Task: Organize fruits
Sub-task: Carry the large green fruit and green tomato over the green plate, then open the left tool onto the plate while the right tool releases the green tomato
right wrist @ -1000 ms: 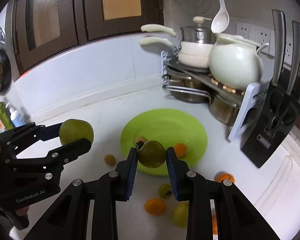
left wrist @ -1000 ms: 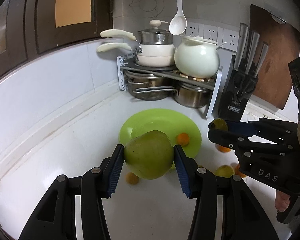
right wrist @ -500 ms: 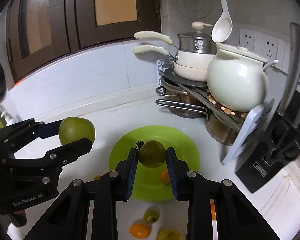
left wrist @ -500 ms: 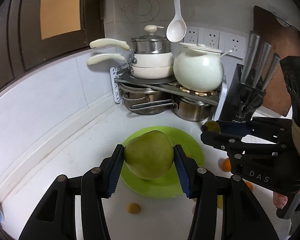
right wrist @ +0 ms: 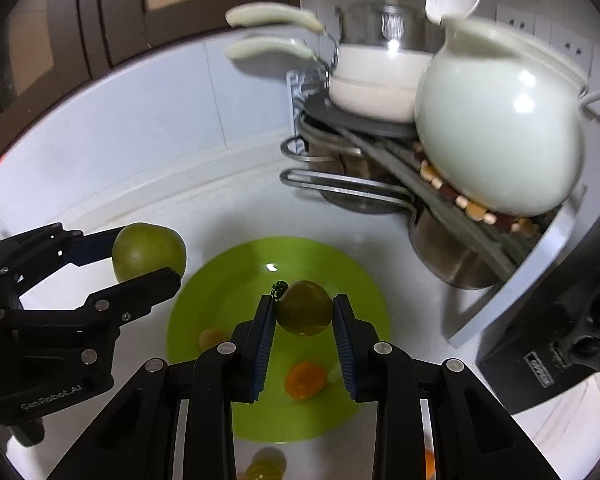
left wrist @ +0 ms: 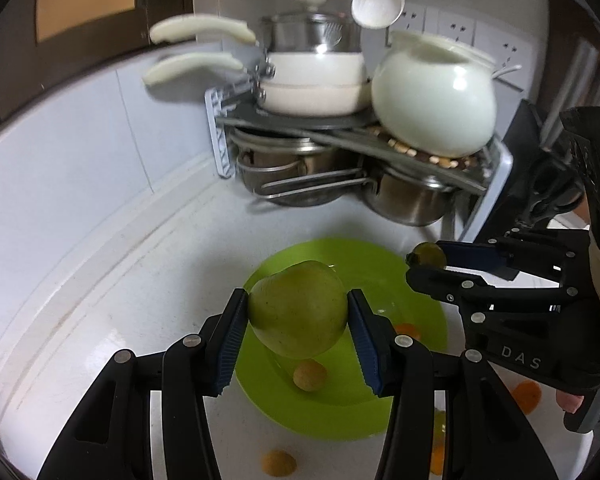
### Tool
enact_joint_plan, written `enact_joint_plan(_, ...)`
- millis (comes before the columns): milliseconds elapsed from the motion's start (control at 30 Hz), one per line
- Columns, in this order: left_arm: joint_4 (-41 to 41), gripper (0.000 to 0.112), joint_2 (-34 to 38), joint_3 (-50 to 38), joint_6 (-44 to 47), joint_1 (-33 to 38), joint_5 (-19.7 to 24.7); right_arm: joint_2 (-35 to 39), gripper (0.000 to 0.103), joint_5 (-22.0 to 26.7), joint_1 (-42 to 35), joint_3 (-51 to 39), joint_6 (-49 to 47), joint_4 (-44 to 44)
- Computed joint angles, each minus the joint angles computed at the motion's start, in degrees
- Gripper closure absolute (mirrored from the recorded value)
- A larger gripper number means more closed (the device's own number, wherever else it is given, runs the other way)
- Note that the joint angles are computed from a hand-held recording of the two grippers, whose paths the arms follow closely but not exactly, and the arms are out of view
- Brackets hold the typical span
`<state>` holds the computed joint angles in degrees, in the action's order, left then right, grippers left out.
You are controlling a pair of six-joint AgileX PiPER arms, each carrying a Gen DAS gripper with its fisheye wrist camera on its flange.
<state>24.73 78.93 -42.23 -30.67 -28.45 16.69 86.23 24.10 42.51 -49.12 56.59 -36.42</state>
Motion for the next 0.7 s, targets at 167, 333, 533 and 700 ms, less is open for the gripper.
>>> enact_joint_plan(167,-9.5,0.063,6.7,-2.9,10.1,3.0,-1.4,5.3,0.073,-0.6,-2.5,-2.6,-6.7,5.1)
enact_joint_plan(333,-17.0,0.063,12.1,-5.4,18.5,4.8,-1.6,9.2,0.073,-0.6,-4.3,-4.6,-12.5,9.1)
enact_joint_plan(533,-18.6,0.063,16.0,-7.8,20.6,4.6,-0.9,12.5,0.073,-1.4,-6.7,-6.1,-20.9,17.0)
enact_joint_plan(700,-20.8,0.063,18.7,-9.5,23.1,4.6,-0.2,14.2,0.073,-1.9,-7.6,-6.6,-24.3,20.1)
